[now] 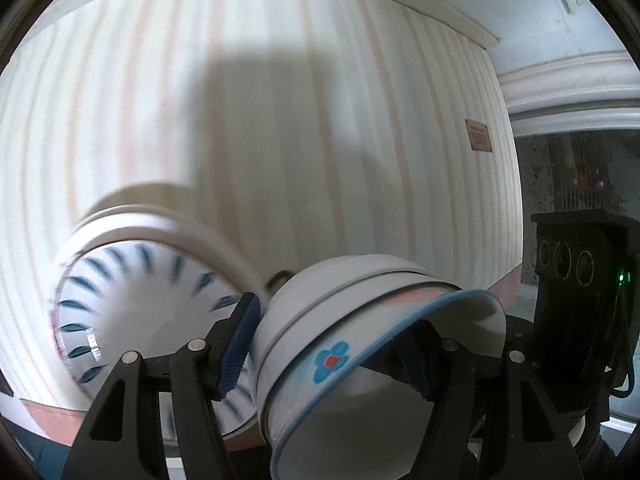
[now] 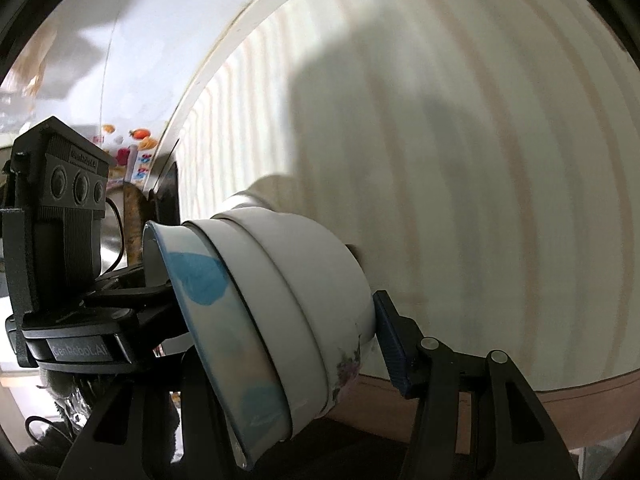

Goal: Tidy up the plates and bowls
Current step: 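Carry the bowl stack with both grippers and lower it onto the blue-leaf plate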

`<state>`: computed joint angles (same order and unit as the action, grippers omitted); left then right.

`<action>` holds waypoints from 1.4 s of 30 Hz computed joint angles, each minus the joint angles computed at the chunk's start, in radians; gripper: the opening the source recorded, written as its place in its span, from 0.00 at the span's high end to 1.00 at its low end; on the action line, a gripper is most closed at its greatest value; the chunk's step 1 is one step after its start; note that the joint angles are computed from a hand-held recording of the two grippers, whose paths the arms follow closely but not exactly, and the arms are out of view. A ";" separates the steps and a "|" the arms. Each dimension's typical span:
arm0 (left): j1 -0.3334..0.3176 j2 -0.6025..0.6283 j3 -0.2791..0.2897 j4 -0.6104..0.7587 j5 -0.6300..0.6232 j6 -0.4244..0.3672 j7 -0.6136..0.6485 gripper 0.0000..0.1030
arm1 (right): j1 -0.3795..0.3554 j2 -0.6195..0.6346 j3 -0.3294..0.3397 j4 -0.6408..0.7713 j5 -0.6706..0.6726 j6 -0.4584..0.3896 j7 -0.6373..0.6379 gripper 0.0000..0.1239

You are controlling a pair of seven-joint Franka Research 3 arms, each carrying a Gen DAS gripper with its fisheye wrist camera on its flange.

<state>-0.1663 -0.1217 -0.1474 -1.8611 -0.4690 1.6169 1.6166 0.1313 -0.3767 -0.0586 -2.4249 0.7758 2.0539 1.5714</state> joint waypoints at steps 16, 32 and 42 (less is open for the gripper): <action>0.106 -0.073 0.084 -0.084 0.053 -0.009 0.025 0.39 | 0.137 0.201 0.090 0.175 0.099 0.036 -0.019 0.55; 0.153 -0.066 0.106 -0.119 0.062 -0.001 0.043 0.39 | 0.167 0.350 0.129 0.282 0.085 0.047 -0.015 0.55; 0.163 -0.054 0.103 -0.125 0.058 0.000 0.045 0.39 | 0.162 0.361 0.132 0.285 0.080 0.034 -0.005 0.55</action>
<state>-0.0029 -0.1758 -0.0445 -1.9862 -0.4105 1.6171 1.6620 0.2933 -0.0156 0.0733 -2.1396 0.8554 2.0876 1.5667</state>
